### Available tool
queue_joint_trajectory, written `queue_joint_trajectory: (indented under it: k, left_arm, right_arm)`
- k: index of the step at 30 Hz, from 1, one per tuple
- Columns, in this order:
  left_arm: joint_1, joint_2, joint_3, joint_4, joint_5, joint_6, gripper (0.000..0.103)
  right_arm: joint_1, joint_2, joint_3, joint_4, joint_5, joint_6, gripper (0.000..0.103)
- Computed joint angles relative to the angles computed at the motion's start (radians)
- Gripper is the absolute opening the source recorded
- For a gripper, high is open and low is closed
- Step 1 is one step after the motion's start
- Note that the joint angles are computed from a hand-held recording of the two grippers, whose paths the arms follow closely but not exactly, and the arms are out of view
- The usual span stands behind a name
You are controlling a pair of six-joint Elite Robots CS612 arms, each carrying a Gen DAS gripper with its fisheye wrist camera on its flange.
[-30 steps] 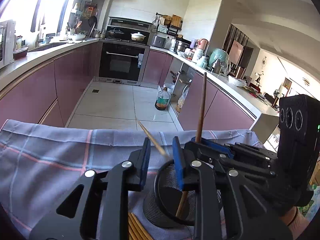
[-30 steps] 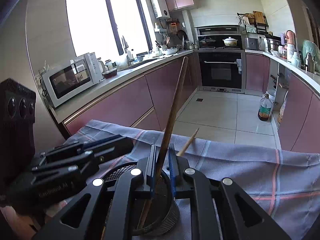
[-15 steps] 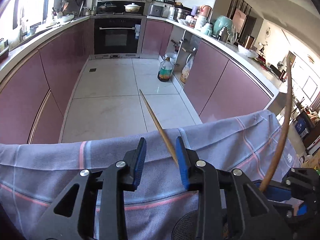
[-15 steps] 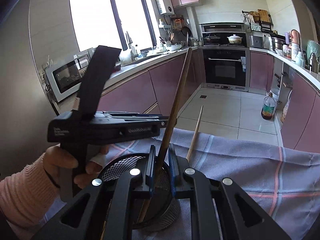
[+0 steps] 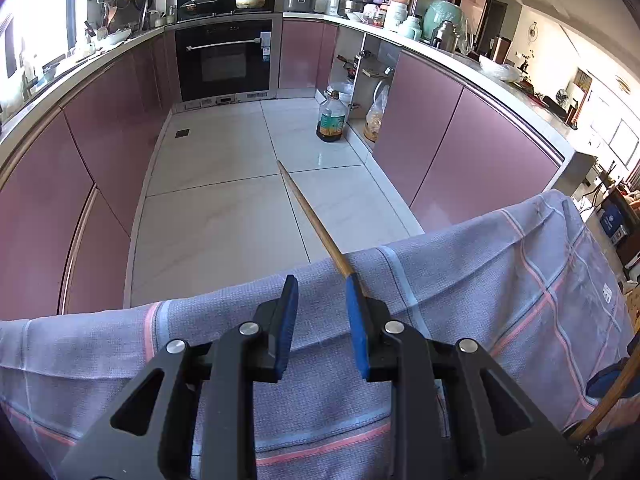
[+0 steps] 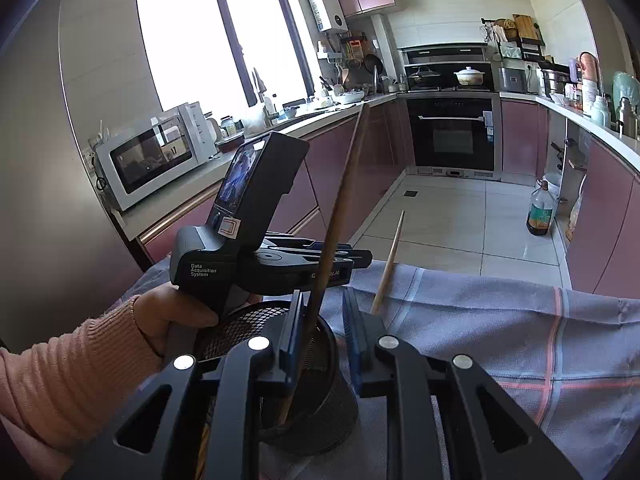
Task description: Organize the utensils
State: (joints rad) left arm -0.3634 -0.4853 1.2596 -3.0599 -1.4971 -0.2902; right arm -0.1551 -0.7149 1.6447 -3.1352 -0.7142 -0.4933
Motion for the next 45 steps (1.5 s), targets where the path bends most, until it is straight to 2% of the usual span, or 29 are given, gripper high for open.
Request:
queue_joint_trajectory:
  k: [5, 10, 12, 15, 17, 22, 26, 28, 31, 33, 38, 42, 45]
  left_arm:
    - [0.010, -0.006, 0.013, -0.024, -0.016, -0.015, 0.024]
    - [0.008, -0.002, 0.004, -0.019, -0.009, -0.010, 0.024]
    - [0.010, 0.002, -0.007, -0.006, -0.007, -0.007, 0.024]
    - [0.010, 0.017, -0.051, 0.043, 0.009, 0.000, 0.026]
    - [0.020, 0.035, -0.097, 0.091, -0.033, -0.013, 0.027]
    - [0.032, 0.083, -0.205, 0.212, -0.066, -0.024, 0.030]
    - [0.041, 0.114, -0.262, 0.266, -0.102, -0.031, 0.038]
    - [0.049, 0.132, -0.298, 0.300, -0.151, -0.036, 0.041]
    - [0.051, 0.153, -0.336, 0.336, -0.174, -0.041, 0.036]
    - [0.052, 0.160, -0.345, 0.346, -0.192, -0.041, 0.023]
    - [0.053, 0.155, -0.323, 0.292, -0.221, -0.071, 0.007]
    - [0.052, 0.111, -0.241, 0.176, -0.188, -0.103, 0.007]
    - [0.054, 0.056, -0.149, 0.056, -0.144, -0.143, 0.007]
  right_arm:
    - [-0.025, 0.004, -0.016, 0.026, 0.042, 0.002, 0.028]
    - [-0.028, 0.042, -0.087, 0.062, 0.022, 0.086, 0.028]
    - [-0.023, 0.053, -0.105, 0.071, -0.015, 0.103, 0.028]
    - [-0.019, 0.064, -0.120, 0.111, -0.024, 0.108, 0.028]
    - [-0.019, 0.065, -0.116, 0.118, -0.029, 0.093, 0.028]
    - [-0.017, 0.068, -0.119, 0.128, -0.033, 0.081, 0.028]
    - [-0.022, 0.076, -0.128, 0.133, -0.019, 0.096, 0.028]
    - [-0.023, 0.077, -0.129, 0.134, -0.020, 0.102, 0.028]
    - [-0.023, 0.075, -0.122, 0.132, -0.025, 0.099, 0.028]
    - [-0.022, 0.075, -0.119, 0.123, -0.030, 0.098, 0.028]
    - [-0.021, 0.071, -0.114, 0.117, -0.036, 0.098, 0.028]
    - [-0.023, 0.068, -0.109, 0.093, -0.030, 0.108, 0.028]
    - [-0.026, 0.062, -0.097, 0.052, -0.031, 0.118, 0.028]
